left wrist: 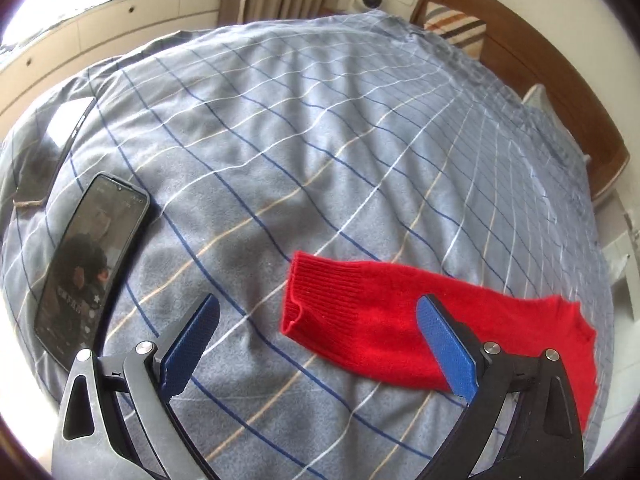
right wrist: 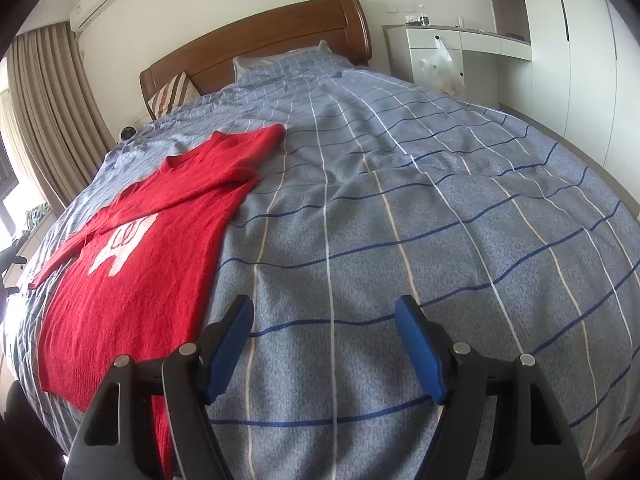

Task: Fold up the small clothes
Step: 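Grasp the other sleeve cuff with the left gripper and fold it across the body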

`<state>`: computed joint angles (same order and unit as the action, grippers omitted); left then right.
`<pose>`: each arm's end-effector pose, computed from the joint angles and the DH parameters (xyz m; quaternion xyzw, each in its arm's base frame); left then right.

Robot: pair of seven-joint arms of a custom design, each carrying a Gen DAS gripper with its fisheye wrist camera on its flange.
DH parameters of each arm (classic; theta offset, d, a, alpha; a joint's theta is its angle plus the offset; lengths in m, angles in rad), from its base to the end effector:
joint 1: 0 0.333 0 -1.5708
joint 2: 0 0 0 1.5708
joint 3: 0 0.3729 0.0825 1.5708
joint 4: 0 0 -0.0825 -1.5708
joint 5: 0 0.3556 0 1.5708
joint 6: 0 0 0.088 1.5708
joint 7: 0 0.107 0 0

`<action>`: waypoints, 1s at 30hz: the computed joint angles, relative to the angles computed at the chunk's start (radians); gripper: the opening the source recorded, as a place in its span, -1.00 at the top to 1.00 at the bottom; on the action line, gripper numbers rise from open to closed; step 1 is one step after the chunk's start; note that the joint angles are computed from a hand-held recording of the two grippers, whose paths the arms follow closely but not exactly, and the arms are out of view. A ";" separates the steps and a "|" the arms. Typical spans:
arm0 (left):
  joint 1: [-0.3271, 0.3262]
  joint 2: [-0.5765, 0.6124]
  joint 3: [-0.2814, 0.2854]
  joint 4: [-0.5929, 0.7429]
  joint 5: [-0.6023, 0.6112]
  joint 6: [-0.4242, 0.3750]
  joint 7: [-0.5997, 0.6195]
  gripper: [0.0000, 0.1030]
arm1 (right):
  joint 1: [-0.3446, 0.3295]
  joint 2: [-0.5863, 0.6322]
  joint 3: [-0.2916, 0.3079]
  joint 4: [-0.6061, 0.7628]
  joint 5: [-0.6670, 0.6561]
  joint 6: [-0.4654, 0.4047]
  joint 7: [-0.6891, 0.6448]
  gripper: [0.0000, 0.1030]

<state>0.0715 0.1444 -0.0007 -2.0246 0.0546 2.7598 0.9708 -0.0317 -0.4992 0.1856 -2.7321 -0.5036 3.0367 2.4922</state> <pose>0.6069 0.0408 0.5182 -0.8519 0.4351 -0.2439 0.1596 0.3486 0.1003 0.5214 -0.5545 0.7304 -0.2478 0.3126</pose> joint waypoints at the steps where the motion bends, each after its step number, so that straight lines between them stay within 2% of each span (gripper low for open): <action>1: 0.006 0.011 -0.008 0.006 -0.022 -0.004 0.023 -0.78 | 0.005 0.004 -0.003 0.002 0.002 -0.003 -0.004 -0.41; 2: 0.014 0.025 -0.020 0.019 -0.056 -0.021 0.062 -0.59 | 0.011 0.007 -0.008 0.002 0.005 -0.004 -0.008 -0.41; 4: 0.017 0.054 -0.028 0.056 -0.088 -0.077 0.109 -0.37 | 0.014 0.007 -0.012 0.002 0.007 -0.007 -0.012 -0.41; 6: 0.002 0.069 -0.015 0.067 -0.071 -0.099 0.095 -0.22 | 0.005 0.006 -0.005 0.001 0.004 -0.003 -0.007 -0.41; 7: -0.006 0.071 -0.006 0.068 -0.056 -0.104 0.078 -0.06 | -0.003 0.005 0.001 0.000 0.002 -0.002 -0.002 -0.41; 8: -0.009 0.069 -0.004 0.060 -0.052 -0.094 0.074 0.43 | -0.011 0.004 0.006 0.000 -0.001 0.000 0.003 -0.41; 9: -0.012 0.068 0.000 0.060 -0.043 -0.095 0.069 0.77 | -0.015 0.003 0.009 -0.001 -0.002 0.001 0.008 -0.41; 10: -0.012 0.064 -0.001 0.058 -0.042 -0.094 0.071 0.93 | -0.017 0.004 0.010 -0.001 -0.002 0.001 0.011 -0.41; 12: -0.036 0.047 0.021 0.061 0.036 -0.085 0.024 0.94 | -0.018 0.004 0.010 -0.003 -0.002 0.005 0.015 -0.41; 14: -0.041 0.029 0.009 0.085 0.063 -0.068 0.038 0.94 | -0.018 0.002 0.008 -0.004 -0.004 0.011 0.015 -0.41; 16: -0.044 0.011 -0.024 0.131 0.048 -0.056 0.106 0.94 | -0.022 -0.003 0.010 -0.008 -0.006 0.020 0.015 -0.41; 20: -0.094 0.026 -0.104 0.302 0.009 -0.077 0.288 0.94 | -0.025 -0.008 0.011 -0.017 -0.002 0.040 0.014 -0.41; 25: -0.238 0.142 -0.172 0.575 0.020 -0.167 0.455 0.94 | -0.018 -0.009 0.004 -0.028 0.023 0.062 0.004 -0.41; 30: -0.395 0.288 -0.189 0.772 0.036 -0.233 0.530 0.94 | -0.025 -0.029 0.005 -0.045 0.044 0.084 -0.004 -0.41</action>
<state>-0.3231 0.4327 -0.1897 -1.2526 0.0908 2.5267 1.5005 -0.0563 -0.5278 0.1904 -2.7768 -0.4591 3.1206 2.4885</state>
